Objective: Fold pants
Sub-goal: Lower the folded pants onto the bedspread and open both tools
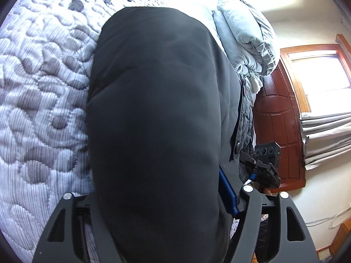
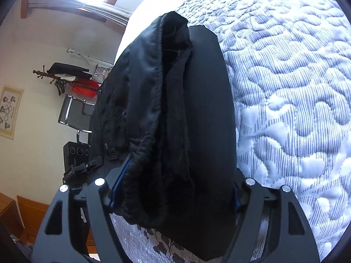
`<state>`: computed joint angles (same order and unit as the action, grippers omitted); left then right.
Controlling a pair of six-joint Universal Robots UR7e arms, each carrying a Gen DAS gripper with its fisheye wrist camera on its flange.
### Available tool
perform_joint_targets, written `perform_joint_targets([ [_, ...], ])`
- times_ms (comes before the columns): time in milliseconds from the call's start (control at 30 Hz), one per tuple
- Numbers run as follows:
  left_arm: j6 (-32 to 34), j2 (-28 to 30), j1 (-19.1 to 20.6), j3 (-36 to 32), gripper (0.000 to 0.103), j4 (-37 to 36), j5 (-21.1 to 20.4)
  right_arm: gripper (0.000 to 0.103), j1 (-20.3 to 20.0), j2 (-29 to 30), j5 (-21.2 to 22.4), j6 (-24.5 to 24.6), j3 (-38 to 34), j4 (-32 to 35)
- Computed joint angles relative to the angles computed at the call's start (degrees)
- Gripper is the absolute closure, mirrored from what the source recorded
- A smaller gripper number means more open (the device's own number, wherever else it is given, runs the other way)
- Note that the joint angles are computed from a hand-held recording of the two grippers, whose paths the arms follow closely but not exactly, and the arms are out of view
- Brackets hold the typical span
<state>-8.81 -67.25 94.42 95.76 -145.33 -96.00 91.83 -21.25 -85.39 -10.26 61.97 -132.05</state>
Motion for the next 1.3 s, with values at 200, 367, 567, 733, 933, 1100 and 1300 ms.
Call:
perform_joint_targets([
  [200,-0.24,-2.38,-0.87,2.19,0.028,-0.83,3.44,0.028,0.28,-1.93,-1.53,0.36,2.56,-1.61],
  [367,-0.83,-5.00,-1.23,4.50,0.025,-1.79,5.84,0.027,-0.09,-3.67,-2.04,0.50,4.86,-3.18],
  [567,-1.18,-8.47,-2.01,7.37,0.021,-2.39,9.50,0.027,0.03,-7.08,-3.36,-0.25,9.32,-5.83],
  [733,-1.64,-11.48,-3.68,10.39,0.016,-3.63,13.20,0.027,-0.13,-9.71,-5.06,-0.42,12.59,-7.50],
  [933,-2.43,-15.71,-7.92,15.40,0.010,-5.60,20.08,0.027,-0.61,-14.93,-6.21,0.68,20.16,-13.16],
  [1100,-3.97,-18.71,-13.42,19.09,0.004,-5.54,29.04,0.027,0.62,-18.66,-10.48,1.04,26.62,-19.74],
  [1300,-6.08,-22.65,-18.43,23.43,0.004,-4.57,36.38,0.013,5.36,-20.68,-23.71,-0.71,33.23,-29.79],
])
